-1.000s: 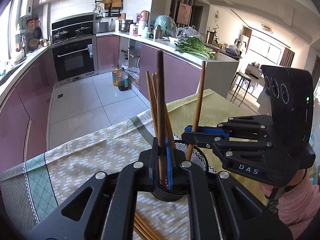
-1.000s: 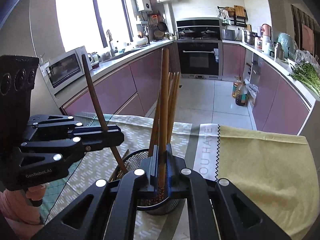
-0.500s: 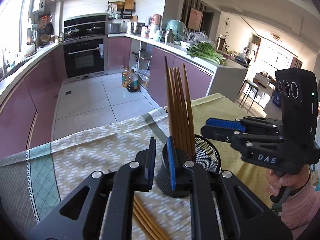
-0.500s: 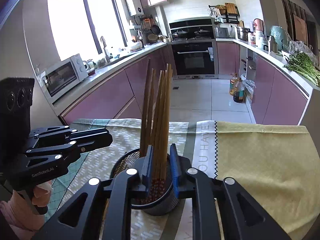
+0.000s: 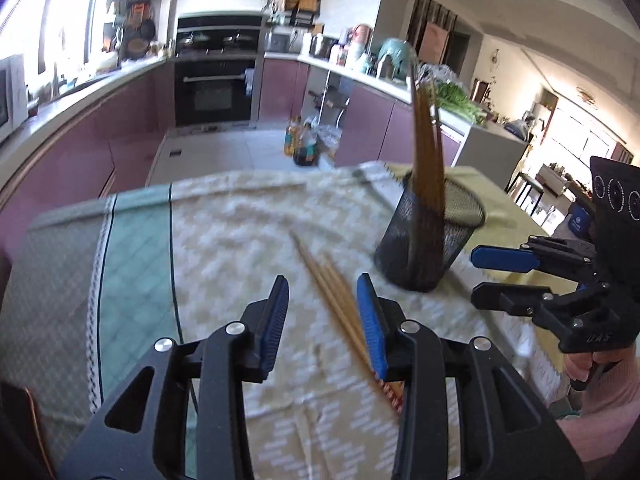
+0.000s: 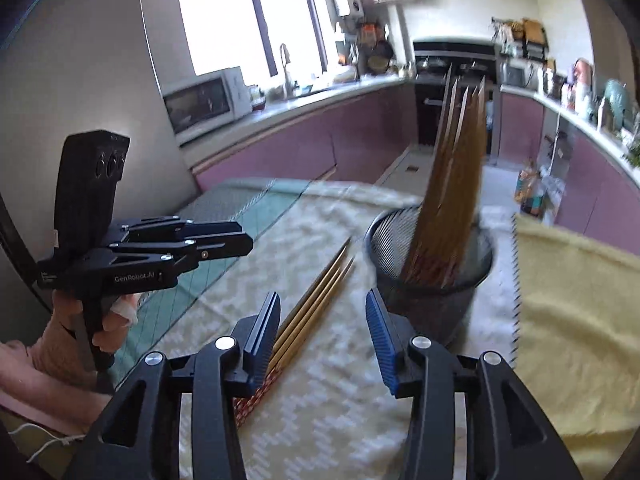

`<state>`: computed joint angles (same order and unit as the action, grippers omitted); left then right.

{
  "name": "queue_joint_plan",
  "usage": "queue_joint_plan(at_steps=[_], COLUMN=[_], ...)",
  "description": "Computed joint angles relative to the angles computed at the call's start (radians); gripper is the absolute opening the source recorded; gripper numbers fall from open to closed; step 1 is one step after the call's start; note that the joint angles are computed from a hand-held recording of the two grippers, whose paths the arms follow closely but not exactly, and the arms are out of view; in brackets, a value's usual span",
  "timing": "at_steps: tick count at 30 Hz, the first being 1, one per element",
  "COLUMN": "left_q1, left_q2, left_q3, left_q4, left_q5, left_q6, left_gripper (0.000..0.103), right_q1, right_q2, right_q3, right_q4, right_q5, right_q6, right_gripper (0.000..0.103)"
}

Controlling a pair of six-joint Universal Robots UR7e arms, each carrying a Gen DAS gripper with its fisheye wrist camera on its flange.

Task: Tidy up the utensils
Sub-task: 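Move the open right gripper back over the loose chopsticks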

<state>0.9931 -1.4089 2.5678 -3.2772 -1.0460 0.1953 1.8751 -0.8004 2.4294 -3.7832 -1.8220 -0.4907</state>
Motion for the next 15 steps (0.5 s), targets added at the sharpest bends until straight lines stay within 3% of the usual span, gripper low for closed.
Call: queue_joint_plan(at_steps=[5, 15], left_q1=[0.054, 0.059], left_q2=[0.015, 0.066], left_q3=[0.022, 0.024], left_q4=[0.0, 0.012], left_q5=[-0.022, -0.019], left_q6=[-0.01, -0.024], left_gripper=[0.039, 0.04], right_q1=[-0.008, -0.012], right_q2=[0.074, 0.125], right_q3=[-0.032, -0.05], right_q4=[0.057, 0.052], right_q5=[-0.025, -0.074], right_q6=[0.059, 0.104], right_gripper=[0.042, 0.041])
